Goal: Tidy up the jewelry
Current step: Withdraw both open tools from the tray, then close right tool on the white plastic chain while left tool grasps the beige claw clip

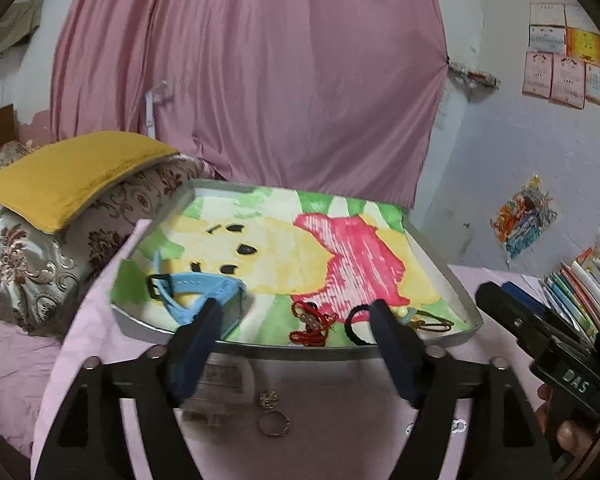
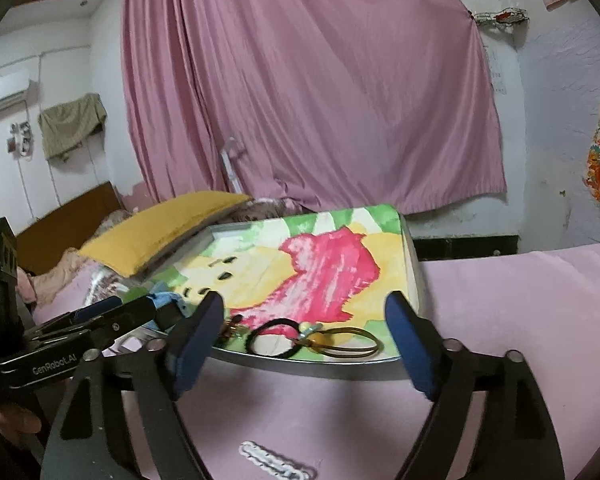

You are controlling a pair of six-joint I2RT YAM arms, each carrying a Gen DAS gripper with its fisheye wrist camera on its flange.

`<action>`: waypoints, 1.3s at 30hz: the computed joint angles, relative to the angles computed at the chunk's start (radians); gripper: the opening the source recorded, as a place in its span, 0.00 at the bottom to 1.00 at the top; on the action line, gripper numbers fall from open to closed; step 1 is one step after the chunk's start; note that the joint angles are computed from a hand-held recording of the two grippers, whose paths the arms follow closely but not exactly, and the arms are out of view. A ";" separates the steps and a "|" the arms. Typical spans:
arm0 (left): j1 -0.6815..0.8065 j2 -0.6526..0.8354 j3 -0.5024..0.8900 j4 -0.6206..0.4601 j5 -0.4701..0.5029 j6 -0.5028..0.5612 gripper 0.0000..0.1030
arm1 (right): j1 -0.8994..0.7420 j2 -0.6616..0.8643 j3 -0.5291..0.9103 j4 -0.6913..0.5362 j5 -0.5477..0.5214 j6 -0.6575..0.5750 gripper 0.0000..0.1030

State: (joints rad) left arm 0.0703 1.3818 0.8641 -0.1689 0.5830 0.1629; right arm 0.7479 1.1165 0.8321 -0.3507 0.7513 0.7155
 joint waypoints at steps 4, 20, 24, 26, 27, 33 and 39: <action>0.047 -0.065 -0.080 0.107 0.011 -0.050 0.95 | 0.059 -0.030 -0.019 -0.008 0.067 0.018 0.95; 0.251 -0.164 -0.198 0.103 0.162 0.102 0.99 | 0.269 -0.057 -0.027 -0.188 0.170 0.187 0.99; 0.289 -0.147 -0.183 0.013 0.188 0.191 0.99 | 0.272 -0.047 -0.029 -0.229 0.114 0.205 0.99; 0.298 -0.136 -0.176 -0.023 0.190 0.226 0.99 | 0.268 -0.033 -0.020 -0.246 0.090 0.210 0.99; 0.298 -0.128 -0.172 -0.037 0.184 0.242 0.99 | 0.262 -0.027 -0.017 -0.251 0.072 0.208 0.99; 0.258 -0.087 -0.151 -0.087 0.104 0.294 0.99 | 0.219 0.010 0.000 -0.290 -0.029 0.223 0.98; 0.239 0.006 -0.075 -0.170 0.067 0.304 0.99 | 0.174 0.067 0.031 -0.331 -0.118 0.197 0.98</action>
State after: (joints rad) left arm 0.3098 1.3874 0.7887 -0.3392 0.6504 0.4667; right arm 0.9215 1.1834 0.8626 -0.6821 0.6333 0.9122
